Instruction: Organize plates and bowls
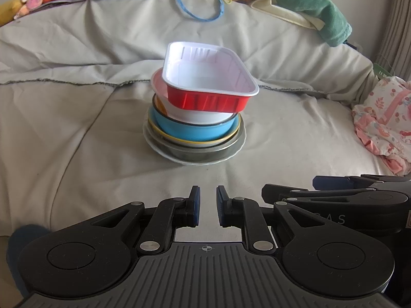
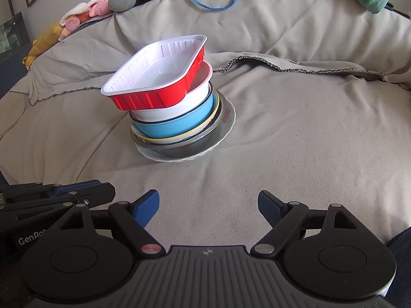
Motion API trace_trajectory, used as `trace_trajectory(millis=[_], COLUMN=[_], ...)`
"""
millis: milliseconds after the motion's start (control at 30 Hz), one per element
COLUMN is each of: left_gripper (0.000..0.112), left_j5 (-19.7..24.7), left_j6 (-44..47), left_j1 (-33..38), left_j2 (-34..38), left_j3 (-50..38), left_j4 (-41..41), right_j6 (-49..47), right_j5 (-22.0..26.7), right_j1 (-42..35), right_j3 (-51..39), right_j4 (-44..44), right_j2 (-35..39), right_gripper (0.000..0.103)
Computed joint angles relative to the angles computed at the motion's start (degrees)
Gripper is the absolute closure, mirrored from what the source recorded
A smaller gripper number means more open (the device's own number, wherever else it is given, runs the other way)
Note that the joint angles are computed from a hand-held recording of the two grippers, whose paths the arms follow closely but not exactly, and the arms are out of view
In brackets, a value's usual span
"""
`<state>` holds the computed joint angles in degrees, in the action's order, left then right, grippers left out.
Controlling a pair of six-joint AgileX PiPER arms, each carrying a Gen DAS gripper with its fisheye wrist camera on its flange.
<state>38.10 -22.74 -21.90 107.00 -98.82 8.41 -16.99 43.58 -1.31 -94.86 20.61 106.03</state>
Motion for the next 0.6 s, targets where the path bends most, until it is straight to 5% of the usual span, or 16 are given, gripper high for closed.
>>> trace_trajectory(millis=[600], left_gripper=[0.095], left_j5=[1.77], left_j6=[-4.25], left_j1=[-0.36], left_j2=[2.35], left_j3=[-2.35], left_j4=[4.86], right_j6=[-4.22], right_j5=[1.2], right_j1=[-1.76], right_j3=[-1.05], right_j4=[5.04], right_j2=[1.3], right_gripper=[0.018])
